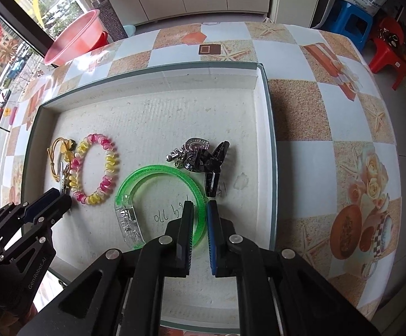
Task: Organize jewelry
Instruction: 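Drop the bangle in the tray from right tool while left tool drops the barrette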
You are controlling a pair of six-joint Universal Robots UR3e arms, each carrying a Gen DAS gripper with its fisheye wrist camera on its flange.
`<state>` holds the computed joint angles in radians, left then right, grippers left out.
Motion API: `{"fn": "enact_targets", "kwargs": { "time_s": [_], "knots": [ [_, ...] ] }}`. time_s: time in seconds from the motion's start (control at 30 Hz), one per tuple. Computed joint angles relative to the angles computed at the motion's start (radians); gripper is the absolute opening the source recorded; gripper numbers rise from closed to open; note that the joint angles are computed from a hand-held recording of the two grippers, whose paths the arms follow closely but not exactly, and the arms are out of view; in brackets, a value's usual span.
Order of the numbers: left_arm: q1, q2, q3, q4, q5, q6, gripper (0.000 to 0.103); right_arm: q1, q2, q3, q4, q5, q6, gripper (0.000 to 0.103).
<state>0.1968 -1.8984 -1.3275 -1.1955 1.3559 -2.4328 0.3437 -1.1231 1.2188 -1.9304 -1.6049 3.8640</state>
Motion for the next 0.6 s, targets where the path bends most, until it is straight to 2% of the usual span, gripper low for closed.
{"fn": "enact_targets", "kwargs": {
  "time_s": [0.07,0.1,0.33,0.6],
  "knots": [
    [0.000,0.003,-0.001,0.002,-0.001,-0.001,0.030,0.001,-0.002,0.003,-0.008,0.006,0.003,0.053],
    [0.002,0.008,-0.005,0.003,-0.005,0.000,0.030,0.005,-0.005,0.005,-0.016,0.001,0.009,0.056],
    [0.031,0.047,-0.022,0.007,-0.057,0.022,0.030,0.013,-0.098,0.102,-0.122,-0.020,0.070,0.056],
    [0.045,0.059,-0.014,0.002,-0.071,0.026,0.030,0.028,-0.158,0.131,-0.123,-0.039,0.109,0.056]
  ]
}}
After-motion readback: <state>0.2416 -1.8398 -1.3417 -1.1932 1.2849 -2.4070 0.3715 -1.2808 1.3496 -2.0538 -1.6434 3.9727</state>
